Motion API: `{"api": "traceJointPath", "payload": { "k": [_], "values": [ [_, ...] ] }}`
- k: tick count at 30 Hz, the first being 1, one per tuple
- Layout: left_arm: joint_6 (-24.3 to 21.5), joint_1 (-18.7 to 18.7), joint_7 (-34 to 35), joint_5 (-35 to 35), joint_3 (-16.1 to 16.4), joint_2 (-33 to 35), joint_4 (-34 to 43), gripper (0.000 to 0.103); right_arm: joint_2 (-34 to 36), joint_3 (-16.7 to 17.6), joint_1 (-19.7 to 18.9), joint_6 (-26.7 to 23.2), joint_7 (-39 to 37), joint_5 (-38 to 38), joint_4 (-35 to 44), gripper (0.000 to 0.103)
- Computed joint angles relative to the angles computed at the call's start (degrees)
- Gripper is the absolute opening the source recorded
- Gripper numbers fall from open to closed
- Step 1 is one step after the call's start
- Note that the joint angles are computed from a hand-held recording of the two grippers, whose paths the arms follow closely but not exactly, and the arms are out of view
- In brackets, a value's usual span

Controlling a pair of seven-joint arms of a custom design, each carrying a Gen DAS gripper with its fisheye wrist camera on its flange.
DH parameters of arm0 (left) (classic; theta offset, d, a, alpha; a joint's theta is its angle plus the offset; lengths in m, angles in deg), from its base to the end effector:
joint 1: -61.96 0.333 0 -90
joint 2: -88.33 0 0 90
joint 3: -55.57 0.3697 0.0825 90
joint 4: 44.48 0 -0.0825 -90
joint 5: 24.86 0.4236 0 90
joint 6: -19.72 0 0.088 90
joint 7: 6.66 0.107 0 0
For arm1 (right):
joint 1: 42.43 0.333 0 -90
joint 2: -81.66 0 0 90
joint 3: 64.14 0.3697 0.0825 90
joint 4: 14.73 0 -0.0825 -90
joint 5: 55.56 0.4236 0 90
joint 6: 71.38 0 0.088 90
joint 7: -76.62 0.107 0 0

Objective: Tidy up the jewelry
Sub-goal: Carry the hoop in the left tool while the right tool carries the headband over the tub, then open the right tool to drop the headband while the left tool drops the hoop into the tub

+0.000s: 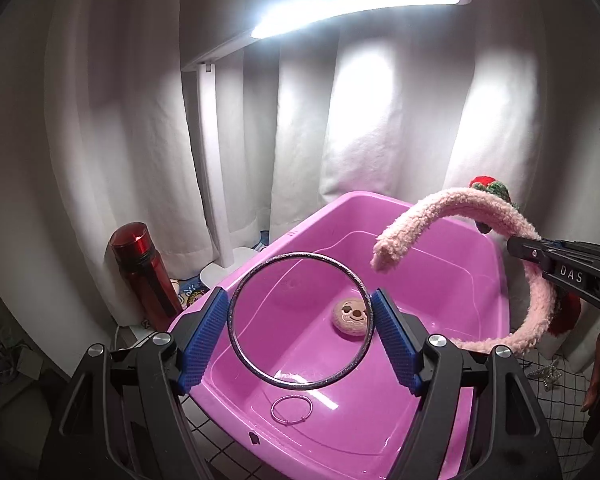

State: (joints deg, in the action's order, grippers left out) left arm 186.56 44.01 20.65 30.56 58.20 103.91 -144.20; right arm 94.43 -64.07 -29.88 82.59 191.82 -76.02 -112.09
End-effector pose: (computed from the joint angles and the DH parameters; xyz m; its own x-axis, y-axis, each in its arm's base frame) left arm 0.6840 -0.2436 0.5385 -0.0356 -0.9994 0.0041 -0.5302 0.0155 -0.8477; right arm 0.7052 0.1693 0.5889 0.0290 -0.9993 0.0244 -0.6947 -0.0378 -0.7183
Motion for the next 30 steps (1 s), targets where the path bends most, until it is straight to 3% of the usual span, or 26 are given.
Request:
{"api": "traceJointPath", "payload": {
  "k": [9, 19, 23, 25, 30],
  "values": [
    [-2.8, 0.7, 8.0, -9.3, -0.9, 2.8, 1.9, 0.071, 7.5, 0.3, 1.7, -8.5, -3.3, 0.5, 9.6, 0.01],
    [-5.5, -0.3, 11.6, -15.6, 0.0, 4.2, 3.0, 0.071, 11.2, -0.5, 2.7, -12.6, -4.0, 1.1, 15.5, 0.012],
    [-7.9, -0.1, 13.3, -17.8, -0.4, 4.5, 3.7, 0.075, 11.3, -1.1, 3.2, -12.6, -2.4, 0.4, 15.9, 0.053],
    [-8.0, -0.1, 13.1, -18.2, -0.2, 4.4, 3.6, 0.087, 11.3, -1.2, 3.3, -12.5, -1.7, 0.0, 16.2, 0.059],
    [-8.2, -0.4, 11.5, -17.1, 0.3, 3.8, 3.5, 0.09, 10.6, -1.0, 3.0, -12.2, -1.3, 0.2, 15.7, 0.061]
  ]
}}
